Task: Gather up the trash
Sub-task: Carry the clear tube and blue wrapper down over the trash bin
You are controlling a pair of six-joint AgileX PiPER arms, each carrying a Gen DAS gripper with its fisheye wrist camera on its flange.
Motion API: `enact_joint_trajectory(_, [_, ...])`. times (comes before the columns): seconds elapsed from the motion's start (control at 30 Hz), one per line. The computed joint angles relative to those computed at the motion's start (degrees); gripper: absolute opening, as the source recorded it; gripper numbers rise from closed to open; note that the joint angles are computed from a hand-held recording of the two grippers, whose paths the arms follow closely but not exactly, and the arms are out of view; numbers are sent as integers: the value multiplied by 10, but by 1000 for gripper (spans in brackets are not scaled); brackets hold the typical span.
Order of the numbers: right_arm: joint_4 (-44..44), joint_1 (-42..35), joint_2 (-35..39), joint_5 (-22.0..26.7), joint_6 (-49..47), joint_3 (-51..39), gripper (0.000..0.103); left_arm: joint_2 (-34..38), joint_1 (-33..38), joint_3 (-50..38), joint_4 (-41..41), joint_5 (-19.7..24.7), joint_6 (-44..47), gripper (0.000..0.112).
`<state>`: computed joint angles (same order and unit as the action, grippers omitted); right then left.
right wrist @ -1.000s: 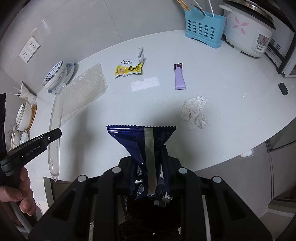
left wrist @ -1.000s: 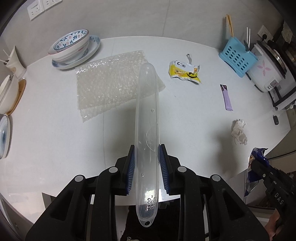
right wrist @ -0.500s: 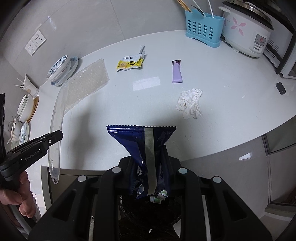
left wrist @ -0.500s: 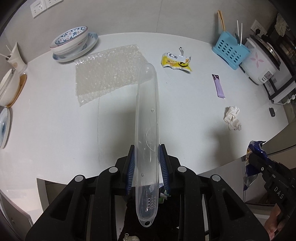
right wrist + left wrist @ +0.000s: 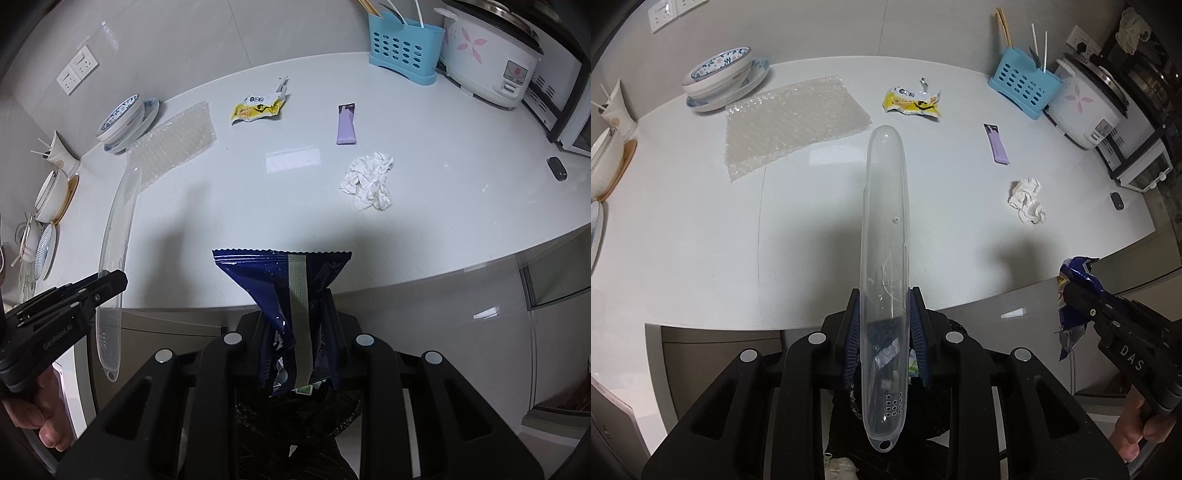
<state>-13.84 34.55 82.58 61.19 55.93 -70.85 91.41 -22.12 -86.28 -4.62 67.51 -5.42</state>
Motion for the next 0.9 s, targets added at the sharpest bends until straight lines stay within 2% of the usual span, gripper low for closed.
enact_joint_trajectory(0.9, [0, 48, -108, -25, 41, 153, 22, -126, -64, 178, -18, -61, -30, 25])
